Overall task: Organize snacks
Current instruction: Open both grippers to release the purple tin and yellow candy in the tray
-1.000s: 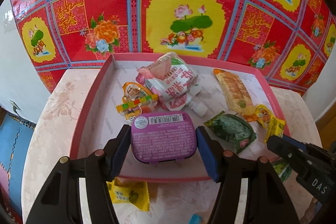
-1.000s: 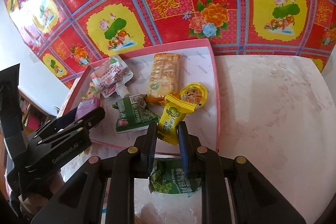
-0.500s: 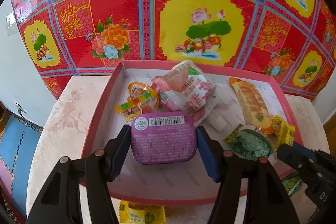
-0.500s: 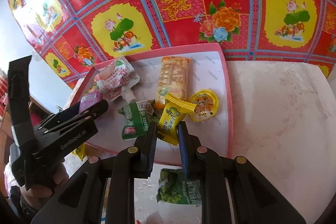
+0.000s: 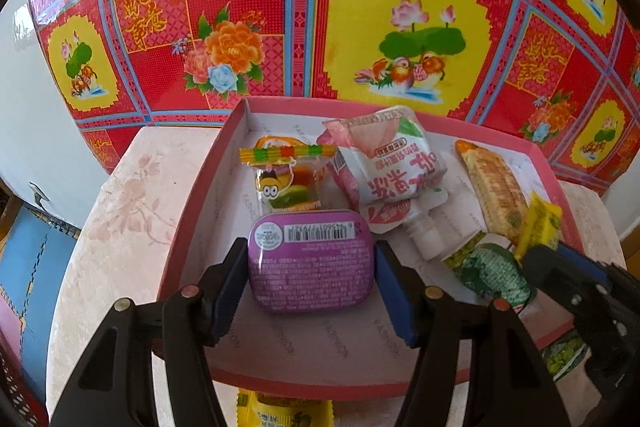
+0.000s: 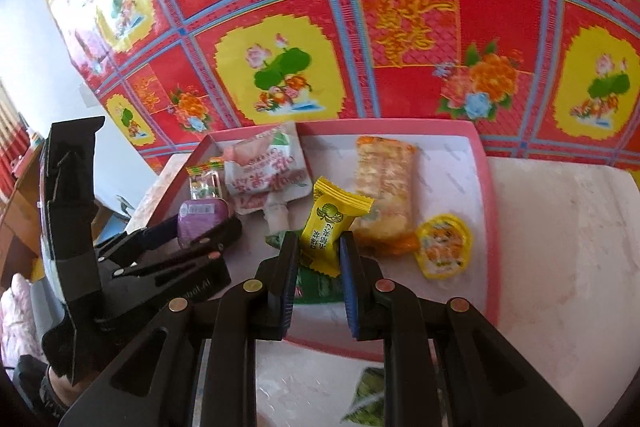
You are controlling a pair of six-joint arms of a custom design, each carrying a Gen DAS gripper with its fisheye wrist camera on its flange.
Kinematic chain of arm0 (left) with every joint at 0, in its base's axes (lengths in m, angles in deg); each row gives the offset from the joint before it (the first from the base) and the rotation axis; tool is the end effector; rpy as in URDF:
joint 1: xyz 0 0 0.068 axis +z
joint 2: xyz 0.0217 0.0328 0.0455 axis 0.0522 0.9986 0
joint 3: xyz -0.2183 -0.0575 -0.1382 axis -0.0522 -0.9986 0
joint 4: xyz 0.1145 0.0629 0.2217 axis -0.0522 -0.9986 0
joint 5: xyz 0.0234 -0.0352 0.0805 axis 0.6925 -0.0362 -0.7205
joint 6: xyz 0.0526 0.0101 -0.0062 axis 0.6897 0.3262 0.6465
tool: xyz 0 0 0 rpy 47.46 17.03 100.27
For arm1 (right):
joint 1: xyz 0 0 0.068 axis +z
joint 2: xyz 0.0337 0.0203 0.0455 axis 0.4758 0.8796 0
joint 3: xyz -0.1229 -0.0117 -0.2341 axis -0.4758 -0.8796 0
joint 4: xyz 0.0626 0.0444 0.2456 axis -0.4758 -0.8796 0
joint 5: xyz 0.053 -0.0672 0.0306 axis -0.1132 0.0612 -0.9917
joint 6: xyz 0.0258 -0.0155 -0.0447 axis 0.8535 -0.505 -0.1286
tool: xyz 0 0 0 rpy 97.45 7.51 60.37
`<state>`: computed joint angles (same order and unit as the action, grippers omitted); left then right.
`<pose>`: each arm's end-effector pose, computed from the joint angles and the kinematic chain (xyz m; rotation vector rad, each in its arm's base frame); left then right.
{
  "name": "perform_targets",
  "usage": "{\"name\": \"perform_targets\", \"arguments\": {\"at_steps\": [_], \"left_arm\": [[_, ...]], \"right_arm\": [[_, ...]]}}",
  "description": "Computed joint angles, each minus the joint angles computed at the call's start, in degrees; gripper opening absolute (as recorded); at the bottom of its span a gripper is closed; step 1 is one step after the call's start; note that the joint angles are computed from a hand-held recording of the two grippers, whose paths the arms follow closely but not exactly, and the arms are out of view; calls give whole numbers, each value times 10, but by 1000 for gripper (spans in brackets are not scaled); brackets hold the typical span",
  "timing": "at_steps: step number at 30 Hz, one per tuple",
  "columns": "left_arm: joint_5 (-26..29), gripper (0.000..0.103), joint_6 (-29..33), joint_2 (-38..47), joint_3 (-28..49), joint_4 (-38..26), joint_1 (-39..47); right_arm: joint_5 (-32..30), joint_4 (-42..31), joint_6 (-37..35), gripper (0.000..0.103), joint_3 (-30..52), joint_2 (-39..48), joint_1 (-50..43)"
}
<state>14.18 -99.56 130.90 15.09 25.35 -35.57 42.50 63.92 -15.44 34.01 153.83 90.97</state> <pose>0.2237 -0.1729 0.0906 0.4737 2.3467 -0.2819 0.1372 0.2100 0.1285 0.3117 2.2391 0.0917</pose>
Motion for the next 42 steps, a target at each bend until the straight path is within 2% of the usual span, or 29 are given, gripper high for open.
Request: {"name": "perform_targets", "arguments": {"at_steps": [7, 14, 19, 31, 32, 42], "left_arm": [[28, 65, 0, -10, -3, -21, 11], [52, 65, 3, -30, -14, -36, 18], [45, 65, -6, -80, -31, -64, -4], [20, 65, -30, -195, -67, -125, -60], [30, 65, -20, -182, -56, -122, -46], [9, 65, -36, -233, -74, -157, -73]], "right_arm": [[-2, 16, -19, 22, 14, 26, -10], [-7, 16, -2, 36, 7, 22, -8], [2, -2, 23, 37, -4, 2, 6], [32, -79, 115, 38, -20, -49, 59], [36, -92, 127, 38, -19, -54, 66], [61, -190, 240, 39, -12, -63, 132]]}}
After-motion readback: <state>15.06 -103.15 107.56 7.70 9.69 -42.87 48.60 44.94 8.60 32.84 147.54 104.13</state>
